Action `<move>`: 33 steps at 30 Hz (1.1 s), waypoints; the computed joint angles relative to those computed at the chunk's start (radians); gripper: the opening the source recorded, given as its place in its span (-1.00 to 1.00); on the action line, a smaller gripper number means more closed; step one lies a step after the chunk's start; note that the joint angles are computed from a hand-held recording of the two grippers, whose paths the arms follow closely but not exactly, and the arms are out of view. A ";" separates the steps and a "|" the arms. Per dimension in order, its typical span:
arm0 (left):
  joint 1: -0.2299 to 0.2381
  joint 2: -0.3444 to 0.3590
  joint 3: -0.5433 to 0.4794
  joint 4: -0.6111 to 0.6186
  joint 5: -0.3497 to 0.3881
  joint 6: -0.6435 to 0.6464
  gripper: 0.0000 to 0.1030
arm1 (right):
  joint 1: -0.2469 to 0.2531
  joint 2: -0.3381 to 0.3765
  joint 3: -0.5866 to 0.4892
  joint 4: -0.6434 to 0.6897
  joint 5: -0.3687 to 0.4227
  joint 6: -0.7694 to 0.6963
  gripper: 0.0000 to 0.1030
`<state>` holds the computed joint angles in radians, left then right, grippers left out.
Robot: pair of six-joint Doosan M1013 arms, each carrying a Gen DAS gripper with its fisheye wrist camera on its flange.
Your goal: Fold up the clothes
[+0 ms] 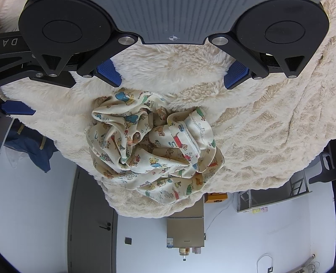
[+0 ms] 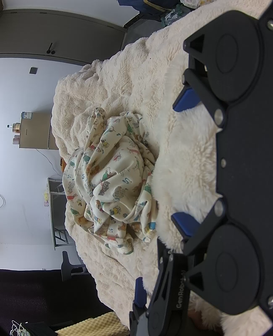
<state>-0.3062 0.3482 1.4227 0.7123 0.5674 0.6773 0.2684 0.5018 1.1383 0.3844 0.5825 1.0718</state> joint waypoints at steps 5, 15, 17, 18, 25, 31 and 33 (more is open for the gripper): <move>0.002 0.002 -0.002 -0.004 -0.001 0.006 1.00 | 0.001 0.000 0.001 0.000 -0.002 -0.001 1.00; 0.001 0.001 0.000 -0.001 -0.002 0.003 1.00 | 0.001 -0.002 0.004 0.000 -0.003 -0.004 1.00; 0.001 0.002 0.000 0.001 -0.002 0.002 1.00 | 0.001 -0.002 0.004 0.000 -0.003 -0.005 1.00; 0.000 0.003 -0.001 0.002 -0.002 0.002 1.00 | 0.001 -0.002 0.004 0.001 -0.003 -0.005 1.00; 0.000 0.004 -0.002 0.005 -0.001 0.001 1.00 | 0.001 -0.001 0.003 0.000 -0.002 -0.006 1.00; 0.000 0.003 -0.001 0.006 -0.002 -0.001 1.00 | 0.001 0.000 0.001 0.000 0.002 -0.005 1.00; 0.001 0.004 -0.001 0.005 -0.002 0.001 1.00 | 0.001 0.000 0.000 0.001 0.003 -0.006 1.00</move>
<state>-0.3056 0.3522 1.4214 0.7174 0.5651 0.6778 0.2691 0.5021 1.1384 0.3853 0.5856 1.0657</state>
